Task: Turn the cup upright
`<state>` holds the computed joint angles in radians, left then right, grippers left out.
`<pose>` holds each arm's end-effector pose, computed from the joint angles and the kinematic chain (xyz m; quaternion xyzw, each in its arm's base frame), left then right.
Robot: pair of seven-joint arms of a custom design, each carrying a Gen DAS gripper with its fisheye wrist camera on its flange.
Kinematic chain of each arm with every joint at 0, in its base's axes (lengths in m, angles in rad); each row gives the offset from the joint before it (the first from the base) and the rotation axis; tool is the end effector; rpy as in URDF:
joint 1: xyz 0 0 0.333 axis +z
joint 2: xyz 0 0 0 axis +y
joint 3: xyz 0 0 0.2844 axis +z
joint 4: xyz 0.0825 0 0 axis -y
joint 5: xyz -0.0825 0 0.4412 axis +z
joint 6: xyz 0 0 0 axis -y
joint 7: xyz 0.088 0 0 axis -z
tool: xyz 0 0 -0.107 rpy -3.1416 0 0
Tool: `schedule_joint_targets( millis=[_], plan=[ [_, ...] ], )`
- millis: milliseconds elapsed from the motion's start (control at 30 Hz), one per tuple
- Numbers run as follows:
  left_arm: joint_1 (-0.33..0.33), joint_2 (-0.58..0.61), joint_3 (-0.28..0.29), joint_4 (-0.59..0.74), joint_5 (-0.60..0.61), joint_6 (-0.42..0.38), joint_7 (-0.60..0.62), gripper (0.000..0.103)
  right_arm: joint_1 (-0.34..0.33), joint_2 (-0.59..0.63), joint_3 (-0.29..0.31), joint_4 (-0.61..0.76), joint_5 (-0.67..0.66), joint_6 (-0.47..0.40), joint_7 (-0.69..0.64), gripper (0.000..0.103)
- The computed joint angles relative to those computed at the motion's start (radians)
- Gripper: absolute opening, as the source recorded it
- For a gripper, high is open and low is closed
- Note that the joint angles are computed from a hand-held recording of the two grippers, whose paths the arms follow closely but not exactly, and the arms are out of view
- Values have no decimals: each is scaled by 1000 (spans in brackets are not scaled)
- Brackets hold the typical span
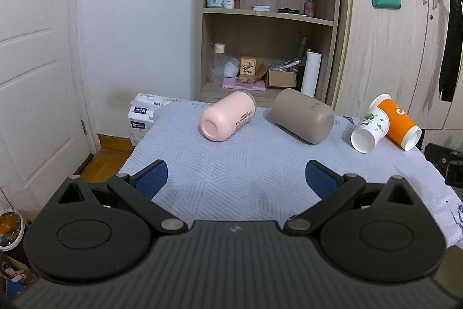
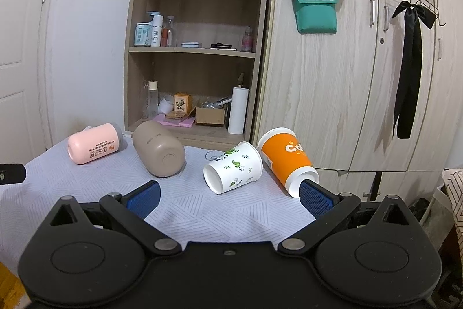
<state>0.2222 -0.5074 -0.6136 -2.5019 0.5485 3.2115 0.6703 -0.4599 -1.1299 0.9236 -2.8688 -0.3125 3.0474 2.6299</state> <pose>0.4522 -0.2567 0.4867 -0.5409 0.6472 -0.4310 0.3205 0.3922 0.1626 0.4354 -0.5097 0.6244 -0.5013 0.3147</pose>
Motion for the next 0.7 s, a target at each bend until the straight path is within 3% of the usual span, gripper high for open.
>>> schedule_joint_targets(
  millis=[267, 700],
  plan=[
    [-71, 4, 68, -5, 4, -25, 23, 103, 0, 11, -10, 3, -5, -5, -1, 103],
    [-113, 18, 108, 4, 31, -56, 25, 103, 3, 29, -20, 12, -24, -17, -6, 103]
  ],
)
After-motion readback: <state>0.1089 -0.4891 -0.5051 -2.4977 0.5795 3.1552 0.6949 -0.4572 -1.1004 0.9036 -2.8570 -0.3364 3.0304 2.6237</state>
